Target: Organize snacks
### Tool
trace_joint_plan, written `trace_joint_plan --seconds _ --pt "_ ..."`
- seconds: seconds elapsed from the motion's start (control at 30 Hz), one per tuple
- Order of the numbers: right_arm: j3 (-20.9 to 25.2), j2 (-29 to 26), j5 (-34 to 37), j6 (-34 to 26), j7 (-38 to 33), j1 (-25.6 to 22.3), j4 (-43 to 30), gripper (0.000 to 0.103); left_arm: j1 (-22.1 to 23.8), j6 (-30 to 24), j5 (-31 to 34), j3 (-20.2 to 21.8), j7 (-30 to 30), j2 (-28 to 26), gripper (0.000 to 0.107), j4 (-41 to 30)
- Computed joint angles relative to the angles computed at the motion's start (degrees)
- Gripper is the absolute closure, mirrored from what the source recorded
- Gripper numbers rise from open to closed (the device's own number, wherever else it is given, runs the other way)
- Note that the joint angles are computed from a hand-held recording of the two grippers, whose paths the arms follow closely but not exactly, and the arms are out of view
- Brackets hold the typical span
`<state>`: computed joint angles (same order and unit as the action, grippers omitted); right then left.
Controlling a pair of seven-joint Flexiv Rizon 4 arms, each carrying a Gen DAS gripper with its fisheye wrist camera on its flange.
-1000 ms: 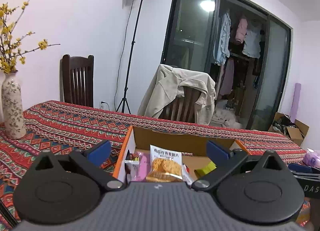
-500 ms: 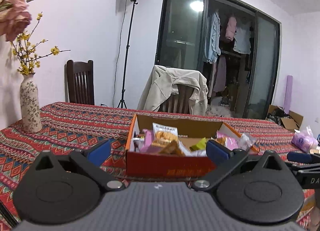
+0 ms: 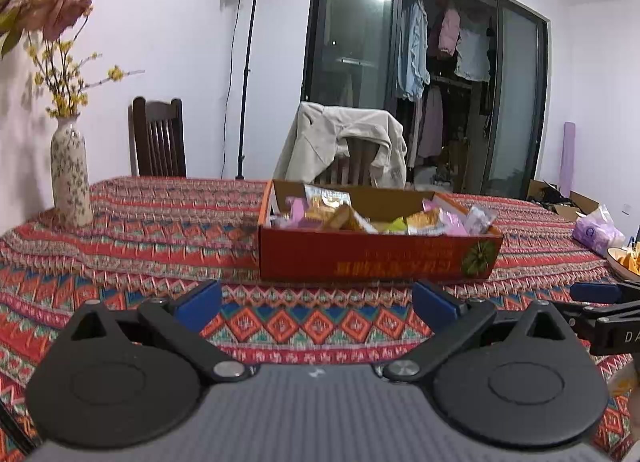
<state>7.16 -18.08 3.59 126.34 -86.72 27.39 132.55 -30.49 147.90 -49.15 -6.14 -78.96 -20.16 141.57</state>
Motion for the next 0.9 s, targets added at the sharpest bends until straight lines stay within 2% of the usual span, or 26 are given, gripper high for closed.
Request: trace_joint_plan --seconds 0.4,0.9 --pt "-0.73 -0.37 3.01 -0.24 -0.72 1.56 1.17 0.0 0.43 -1.08 4.13 0.35 -2.82 -1.38 0.004 1.12" --pt "-0.86 -0.4 3.39 -0.59 -0.99 1.79 1.06 0.0 0.04 -1.54 4.17 0.68 -2.66 -1.7 0.004 0.81"
